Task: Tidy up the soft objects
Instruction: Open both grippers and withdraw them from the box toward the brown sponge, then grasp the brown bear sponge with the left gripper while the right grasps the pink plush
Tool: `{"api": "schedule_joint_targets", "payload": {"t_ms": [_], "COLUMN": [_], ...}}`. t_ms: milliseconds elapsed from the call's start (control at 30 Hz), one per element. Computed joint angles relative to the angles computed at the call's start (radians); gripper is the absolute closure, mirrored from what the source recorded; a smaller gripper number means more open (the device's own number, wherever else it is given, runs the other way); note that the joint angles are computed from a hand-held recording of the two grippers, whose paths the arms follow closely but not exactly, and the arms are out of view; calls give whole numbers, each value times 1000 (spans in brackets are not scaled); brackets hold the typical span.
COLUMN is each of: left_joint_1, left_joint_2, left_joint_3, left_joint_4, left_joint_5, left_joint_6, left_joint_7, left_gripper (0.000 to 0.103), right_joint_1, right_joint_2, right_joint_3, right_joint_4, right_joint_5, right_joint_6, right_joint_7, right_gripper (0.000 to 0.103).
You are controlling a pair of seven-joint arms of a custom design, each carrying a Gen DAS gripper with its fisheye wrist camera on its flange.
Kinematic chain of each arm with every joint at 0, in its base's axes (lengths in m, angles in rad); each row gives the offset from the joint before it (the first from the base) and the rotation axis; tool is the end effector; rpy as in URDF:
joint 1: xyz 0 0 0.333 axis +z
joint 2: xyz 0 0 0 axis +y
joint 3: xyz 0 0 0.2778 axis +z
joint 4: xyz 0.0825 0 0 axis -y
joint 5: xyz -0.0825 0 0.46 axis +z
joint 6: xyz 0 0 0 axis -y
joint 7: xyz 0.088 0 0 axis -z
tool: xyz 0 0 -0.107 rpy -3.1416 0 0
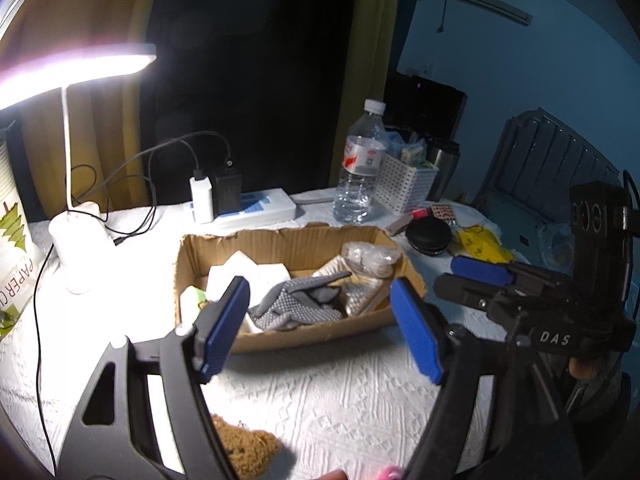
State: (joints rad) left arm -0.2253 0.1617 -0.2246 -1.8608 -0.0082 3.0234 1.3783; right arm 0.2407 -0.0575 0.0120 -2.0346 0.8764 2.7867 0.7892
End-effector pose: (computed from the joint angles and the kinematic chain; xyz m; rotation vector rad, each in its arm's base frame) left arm 0.6456 -0.3027 0.4864 -1.5246 1.9173 -1.2252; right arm 0.6412 0.1297 0.4840 -1.7987 1.2899 -0.4093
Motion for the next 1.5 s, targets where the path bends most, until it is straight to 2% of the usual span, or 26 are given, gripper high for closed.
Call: {"api": "schedule_joint_targets", "payload": {"t_ms": [233, 467, 767, 1133, 1500], "left_joint_1": [15, -4, -67, -186, -206], "left_joint_2": [-91, -176, -264, -337, -379], "left_joint_3": [-27, -15, 37, 136, 157], "left_joint_4": [-110, -218, -335, -447, -533], "left_joint_5": [-89, -192, -316, -499, -508], "left_joint_6": [39, 69, 86, 94, 105], "left_joint_7": [77, 153, 254, 417, 410], "left_gripper": [29, 29, 29, 29, 27], "right_joint_1": [35, 78, 137, 182, 234], "right_joint_2": [-81, -147, -215, -279, -286], "right_joint_3": [-3, -19, -37, -44, -67], "right_joint_4": [-86, -161, -256, -371, -434], "right_joint_5": [-21, -77, -143, -244, -282], "right_joint_6": [36, 63, 94, 122, 113], "right_joint_7": [14, 59, 123, 242, 292], "right_gripper": [47, 47, 47, 47, 45]}}
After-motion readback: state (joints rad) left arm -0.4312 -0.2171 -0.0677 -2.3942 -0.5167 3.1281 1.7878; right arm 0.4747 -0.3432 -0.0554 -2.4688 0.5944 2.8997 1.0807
